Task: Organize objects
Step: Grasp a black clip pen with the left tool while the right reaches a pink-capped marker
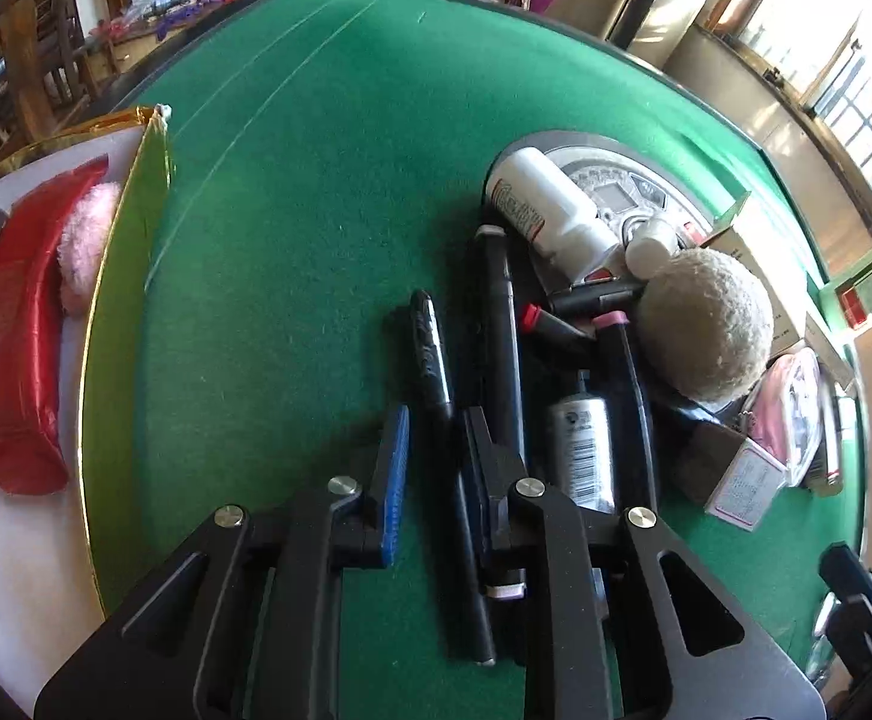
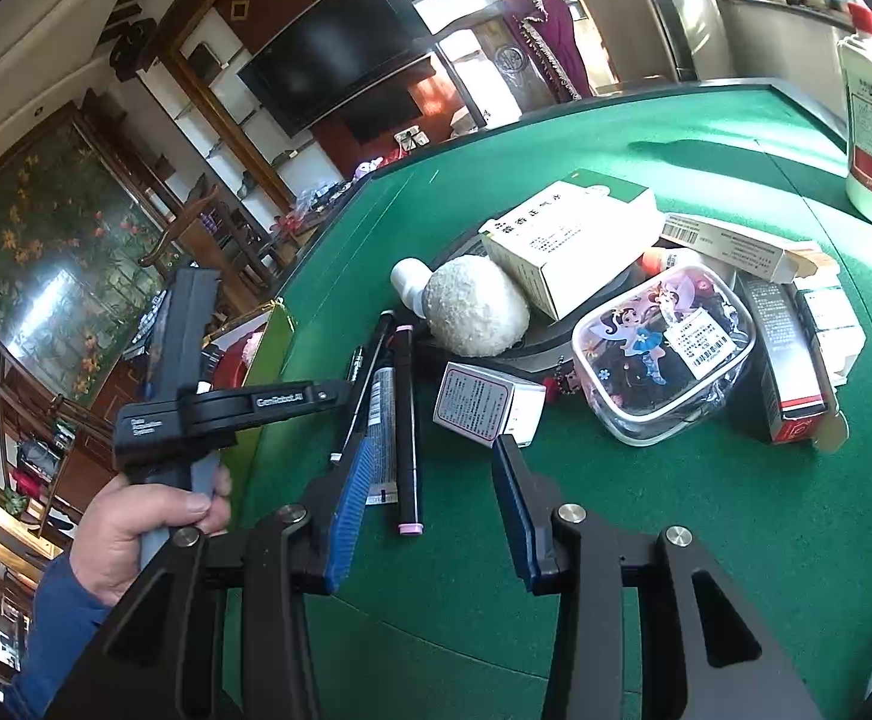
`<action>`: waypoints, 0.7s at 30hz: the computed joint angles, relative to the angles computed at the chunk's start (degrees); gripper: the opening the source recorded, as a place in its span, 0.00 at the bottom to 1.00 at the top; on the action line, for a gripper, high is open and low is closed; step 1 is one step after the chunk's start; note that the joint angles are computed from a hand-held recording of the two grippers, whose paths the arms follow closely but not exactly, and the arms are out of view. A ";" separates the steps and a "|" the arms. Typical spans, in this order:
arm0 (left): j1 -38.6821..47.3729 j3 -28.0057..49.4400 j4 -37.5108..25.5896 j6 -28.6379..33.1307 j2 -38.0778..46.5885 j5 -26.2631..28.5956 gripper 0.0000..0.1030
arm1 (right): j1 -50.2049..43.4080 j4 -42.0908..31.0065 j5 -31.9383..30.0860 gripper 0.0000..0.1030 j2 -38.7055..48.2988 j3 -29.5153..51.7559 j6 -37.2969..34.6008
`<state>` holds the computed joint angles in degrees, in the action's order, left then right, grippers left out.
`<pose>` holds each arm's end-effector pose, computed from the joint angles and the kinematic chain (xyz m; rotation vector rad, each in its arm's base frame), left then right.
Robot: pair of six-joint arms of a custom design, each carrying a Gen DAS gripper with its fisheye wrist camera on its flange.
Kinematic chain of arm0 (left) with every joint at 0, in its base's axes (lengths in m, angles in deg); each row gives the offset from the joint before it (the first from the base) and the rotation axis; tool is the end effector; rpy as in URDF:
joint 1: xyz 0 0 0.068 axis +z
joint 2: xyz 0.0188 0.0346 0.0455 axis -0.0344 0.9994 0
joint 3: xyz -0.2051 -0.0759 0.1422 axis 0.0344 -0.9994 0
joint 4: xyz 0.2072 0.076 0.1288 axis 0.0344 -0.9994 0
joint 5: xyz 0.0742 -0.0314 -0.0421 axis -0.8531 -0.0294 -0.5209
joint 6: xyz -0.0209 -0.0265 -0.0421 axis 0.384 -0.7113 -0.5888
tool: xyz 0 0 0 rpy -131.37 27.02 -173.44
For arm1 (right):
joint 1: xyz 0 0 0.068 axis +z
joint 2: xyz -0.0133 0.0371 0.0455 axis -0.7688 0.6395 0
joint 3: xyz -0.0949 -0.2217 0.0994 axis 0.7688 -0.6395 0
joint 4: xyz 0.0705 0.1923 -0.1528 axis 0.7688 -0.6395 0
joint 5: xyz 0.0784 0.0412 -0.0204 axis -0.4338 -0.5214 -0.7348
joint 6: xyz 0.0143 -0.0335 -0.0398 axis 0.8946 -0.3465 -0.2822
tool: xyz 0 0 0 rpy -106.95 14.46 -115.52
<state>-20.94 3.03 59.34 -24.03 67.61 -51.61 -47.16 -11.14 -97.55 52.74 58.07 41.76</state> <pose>0.3102 -0.1031 0.1272 -0.2855 2.6703 -0.1468 0.2331 0.0315 0.1454 -0.1801 2.3730 0.7567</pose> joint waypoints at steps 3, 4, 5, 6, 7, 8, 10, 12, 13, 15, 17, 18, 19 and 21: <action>-2.44 -3.12 1.59 1.24 -1.92 -3.48 0.09 | 1.07 0.29 0.37 0.40 0.01 -0.35 -0.51; -3.58 -5.78 3.06 1.76 -3.61 -4.61 0.08 | 1.44 0.80 0.75 0.40 0.00 -0.69 -0.46; -4.65 -9.04 4.77 1.67 -5.88 -5.44 0.08 | 1.76 1.13 0.83 0.36 0.09 -0.89 -0.62; -5.93 -12.50 6.21 1.01 -8.50 -6.04 0.08 | 2.29 1.08 0.80 0.27 0.32 -0.86 -1.03; -7.92 -15.95 6.84 0.79 -11.50 -7.21 0.08 | 2.87 1.08 0.70 0.24 0.77 -0.80 -1.26; -10.25 -19.73 6.95 -0.37 -15.22 -8.28 0.08 | 3.49 1.23 0.64 0.24 1.61 -0.60 -1.34; -13.71 -25.56 7.14 -1.96 -21.60 -8.48 0.08 | 5.47 1.43 1.53 0.22 4.55 0.56 -1.31; -16.97 -29.70 5.94 -3.99 -26.94 -10.25 0.08 | 7.16 1.16 1.50 0.20 8.35 2.77 -1.37; -17.54 -31.39 6.11 -4.78 -28.98 -10.11 0.08 | 8.51 1.26 2.40 0.20 10.25 4.11 -0.75; -17.96 -33.27 6.87 -5.03 -31.03 -10.43 0.08 | 10.70 1.68 4.26 0.20 13.51 6.53 0.32; -17.83 -33.23 6.62 -4.90 -31.76 -10.71 0.08 | 12.42 1.75 5.69 0.20 17.02 9.38 2.04; -18.30 -33.44 6.62 -4.90 -31.91 -11.33 0.08 | 13.37 1.76 7.17 0.19 19.12 11.22 2.73; -18.68 -33.79 6.77 -5.03 -32.19 -11.85 0.08 | 13.97 1.98 8.86 0.19 20.60 12.44 3.45; -18.34 -34.64 7.14 -4.25 -33.03 -11.93 0.08 | 14.55 2.08 12.20 0.20 25.03 15.99 5.26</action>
